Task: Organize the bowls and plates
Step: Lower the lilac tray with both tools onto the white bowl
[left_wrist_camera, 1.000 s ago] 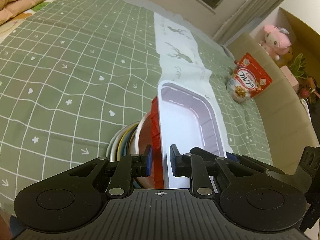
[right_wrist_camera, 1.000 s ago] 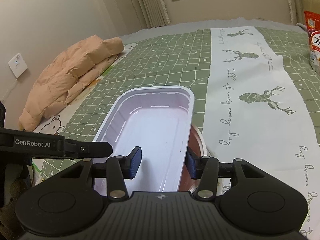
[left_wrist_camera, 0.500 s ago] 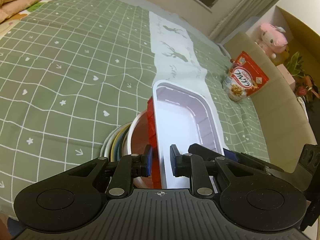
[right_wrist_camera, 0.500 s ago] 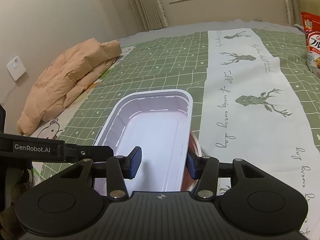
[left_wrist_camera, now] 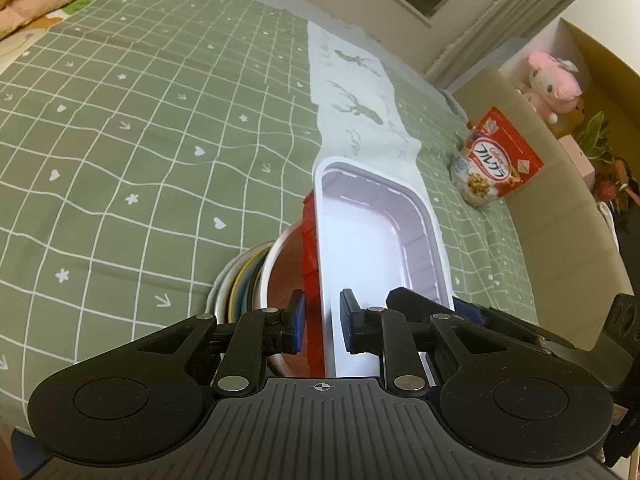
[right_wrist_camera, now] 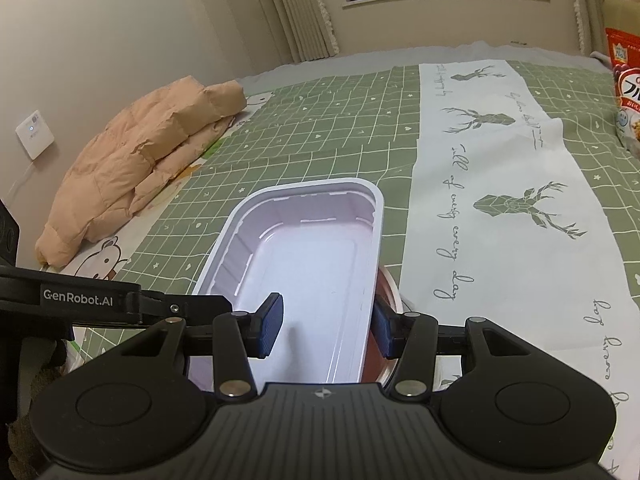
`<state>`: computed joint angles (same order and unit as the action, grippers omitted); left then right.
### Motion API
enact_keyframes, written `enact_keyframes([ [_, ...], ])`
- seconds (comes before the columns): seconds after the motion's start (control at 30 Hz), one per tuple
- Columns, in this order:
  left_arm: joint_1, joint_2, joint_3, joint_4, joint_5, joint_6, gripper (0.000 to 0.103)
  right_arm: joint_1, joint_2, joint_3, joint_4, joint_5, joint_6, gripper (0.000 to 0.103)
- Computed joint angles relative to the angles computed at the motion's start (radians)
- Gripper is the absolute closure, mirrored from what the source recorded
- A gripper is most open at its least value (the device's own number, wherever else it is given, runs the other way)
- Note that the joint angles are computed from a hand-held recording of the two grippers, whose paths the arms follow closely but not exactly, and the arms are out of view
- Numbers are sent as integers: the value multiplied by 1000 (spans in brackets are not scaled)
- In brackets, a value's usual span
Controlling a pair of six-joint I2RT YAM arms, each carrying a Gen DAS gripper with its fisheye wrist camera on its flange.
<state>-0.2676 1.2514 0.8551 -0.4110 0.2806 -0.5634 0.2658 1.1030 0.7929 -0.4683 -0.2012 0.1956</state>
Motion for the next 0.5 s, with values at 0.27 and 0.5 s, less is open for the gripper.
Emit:
enact_keyframes([
  [0.27,11,-35,-14,0,3,-7,82,1,-19,-3,-4,-1,-3,55],
  [0.5,10,-31,-14,-3,4,-7,82,12,-12,2,-1,1,0,55],
])
